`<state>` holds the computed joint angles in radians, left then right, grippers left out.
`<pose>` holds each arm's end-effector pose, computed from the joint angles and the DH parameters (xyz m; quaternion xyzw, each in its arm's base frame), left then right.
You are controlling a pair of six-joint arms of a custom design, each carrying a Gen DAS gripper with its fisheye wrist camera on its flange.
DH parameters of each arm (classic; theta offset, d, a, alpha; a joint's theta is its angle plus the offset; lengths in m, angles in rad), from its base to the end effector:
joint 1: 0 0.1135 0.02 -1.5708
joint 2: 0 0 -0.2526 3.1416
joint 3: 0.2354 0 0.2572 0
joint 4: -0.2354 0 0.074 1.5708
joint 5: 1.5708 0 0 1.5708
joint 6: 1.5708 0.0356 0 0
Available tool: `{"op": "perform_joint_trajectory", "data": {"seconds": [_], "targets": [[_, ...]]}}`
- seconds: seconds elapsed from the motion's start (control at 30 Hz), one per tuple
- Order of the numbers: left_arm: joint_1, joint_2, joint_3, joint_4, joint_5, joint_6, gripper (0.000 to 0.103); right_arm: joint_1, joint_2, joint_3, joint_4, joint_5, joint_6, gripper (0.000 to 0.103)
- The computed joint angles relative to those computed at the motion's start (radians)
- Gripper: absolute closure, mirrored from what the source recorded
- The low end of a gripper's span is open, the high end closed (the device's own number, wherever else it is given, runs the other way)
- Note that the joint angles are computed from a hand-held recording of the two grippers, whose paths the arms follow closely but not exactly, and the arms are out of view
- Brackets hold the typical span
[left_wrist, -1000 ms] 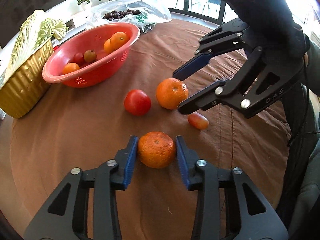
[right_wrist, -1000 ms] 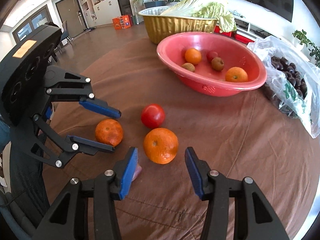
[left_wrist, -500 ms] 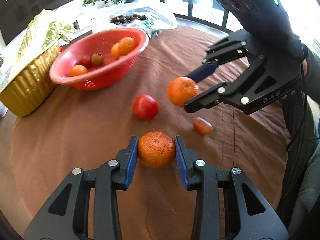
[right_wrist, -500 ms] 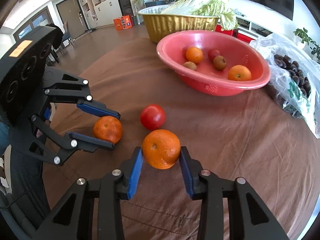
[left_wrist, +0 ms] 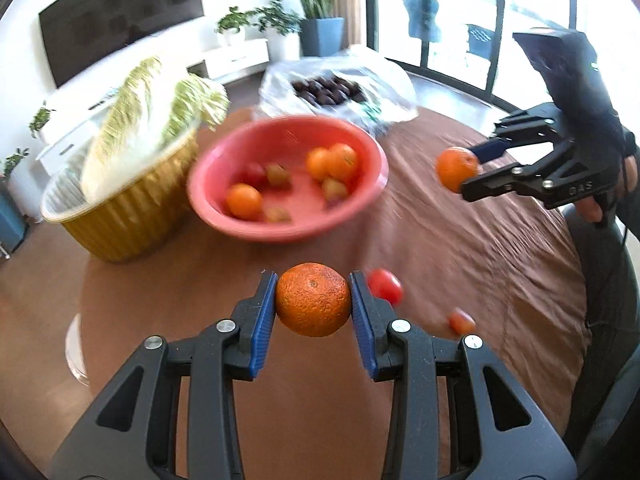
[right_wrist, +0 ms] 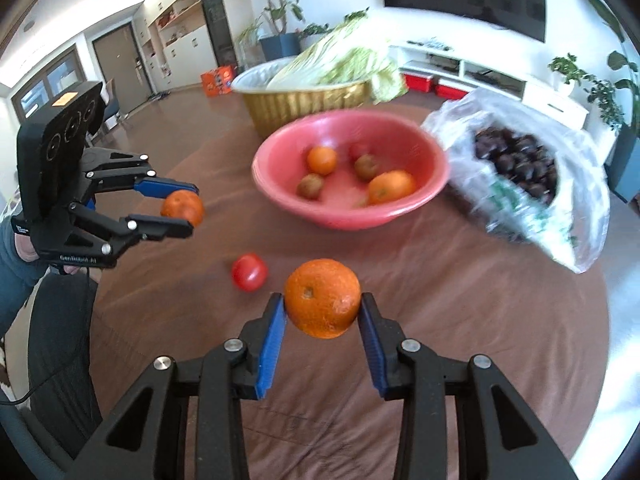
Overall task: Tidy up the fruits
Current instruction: 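Carry both fruits over the red basin and open both tools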
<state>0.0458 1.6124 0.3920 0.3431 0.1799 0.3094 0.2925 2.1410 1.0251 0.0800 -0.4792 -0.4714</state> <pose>0.2424 0.0047 0.0677 0.1534 0.9245 -0.0234 0.3481 0.3533 0.1235 0.0370 -0.4074 0.8460 0.2050 0.2761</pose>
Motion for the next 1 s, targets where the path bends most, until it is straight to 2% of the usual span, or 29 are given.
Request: {"op": "perform_joint_trajectory", "data": {"seconds": [0.17, 0.33, 0.53, 0.8, 0.9, 0.93, 1.0], "targets": [[0.006, 0.038, 0.134, -0.074, -0.037, -0.014, 0.069, 0.002, 0.004, 0.085, -0.018, 0.03, 0.054, 0.063], [0.01, 0.156, 0.286, -0.111, -0.036, -0.05, 0.068, 0.028, 0.044, 0.192, -0.047, 0.052, 0.073, 0.063], [-0.016, 0.313, 0.436, -0.135, -0.061, -0.062, 0.068, 0.068, 0.176, 0.39, -0.13, 0.082, 0.099, 0.063], [-0.025, 0.468, 0.544, -0.125, -0.083, -0.086, 0.067, 0.098, 0.342, 0.616, -0.235, 0.122, 0.125, 0.063], [-0.022, 0.495, 0.558, -0.11, -0.083, -0.097, 0.058, 0.099, 0.372, 0.657, -0.245, 0.119, 0.134, 0.063], [-0.02, 0.503, 0.562, -0.106, -0.08, -0.101, 0.049, 0.099, 0.385, 0.68, -0.259, 0.115, 0.139, 0.063], [-0.018, 0.51, 0.561, -0.09, -0.071, -0.102, 0.042, 0.103, 0.4, 0.707, -0.276, 0.121, 0.138, 0.063]]}}
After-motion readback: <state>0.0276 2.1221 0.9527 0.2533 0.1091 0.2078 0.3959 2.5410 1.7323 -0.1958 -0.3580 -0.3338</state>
